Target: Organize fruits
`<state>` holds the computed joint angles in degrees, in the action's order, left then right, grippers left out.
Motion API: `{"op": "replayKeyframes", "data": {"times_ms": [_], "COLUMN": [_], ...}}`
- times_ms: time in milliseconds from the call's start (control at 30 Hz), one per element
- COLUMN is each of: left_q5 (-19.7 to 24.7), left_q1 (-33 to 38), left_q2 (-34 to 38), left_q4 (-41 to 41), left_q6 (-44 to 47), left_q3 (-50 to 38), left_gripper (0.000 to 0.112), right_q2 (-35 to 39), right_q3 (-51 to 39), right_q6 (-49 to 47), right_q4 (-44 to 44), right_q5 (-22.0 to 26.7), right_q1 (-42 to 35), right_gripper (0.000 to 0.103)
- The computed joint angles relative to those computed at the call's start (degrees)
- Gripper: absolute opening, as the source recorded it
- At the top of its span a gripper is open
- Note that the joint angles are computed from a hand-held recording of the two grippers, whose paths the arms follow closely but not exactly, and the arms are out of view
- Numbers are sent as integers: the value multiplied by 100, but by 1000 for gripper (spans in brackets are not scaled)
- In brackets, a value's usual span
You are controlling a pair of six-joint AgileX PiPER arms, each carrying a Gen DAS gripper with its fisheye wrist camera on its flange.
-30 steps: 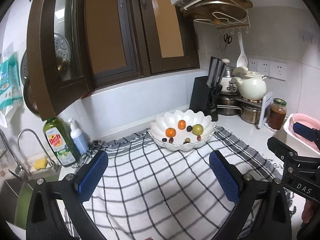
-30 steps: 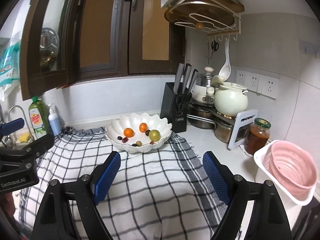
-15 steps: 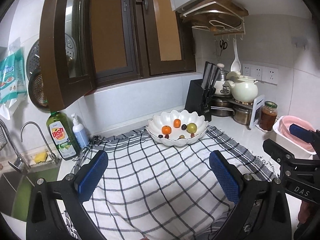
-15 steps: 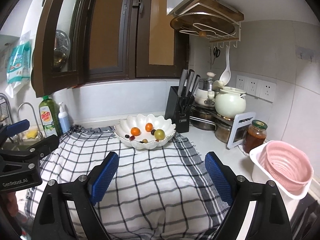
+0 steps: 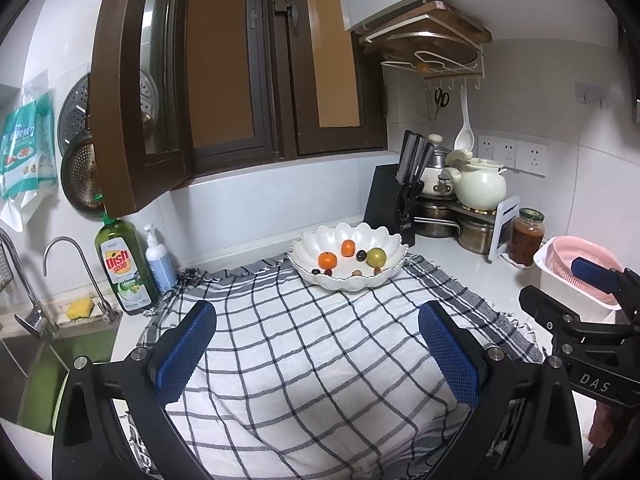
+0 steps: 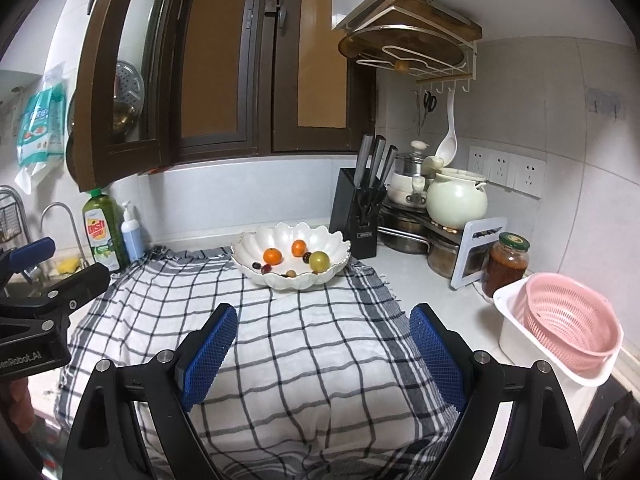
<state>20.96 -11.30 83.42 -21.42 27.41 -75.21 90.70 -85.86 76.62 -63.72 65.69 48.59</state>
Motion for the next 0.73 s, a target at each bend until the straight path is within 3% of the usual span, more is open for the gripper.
{"op": "replayKeyframes", "data": {"times_ms": [733], "left_q5": [41], "left_q1": [7], "left_q2": [-185], "left_q4": [-75], "left_q6": [69], "left_q3": [181], "left_gripper": [103], "right_q2": [-139], "right_q3": [140], "right_q6": [92], "right_q4": [23], "right_q5": [128], "right_q1": [126], "right_gripper": [89]}}
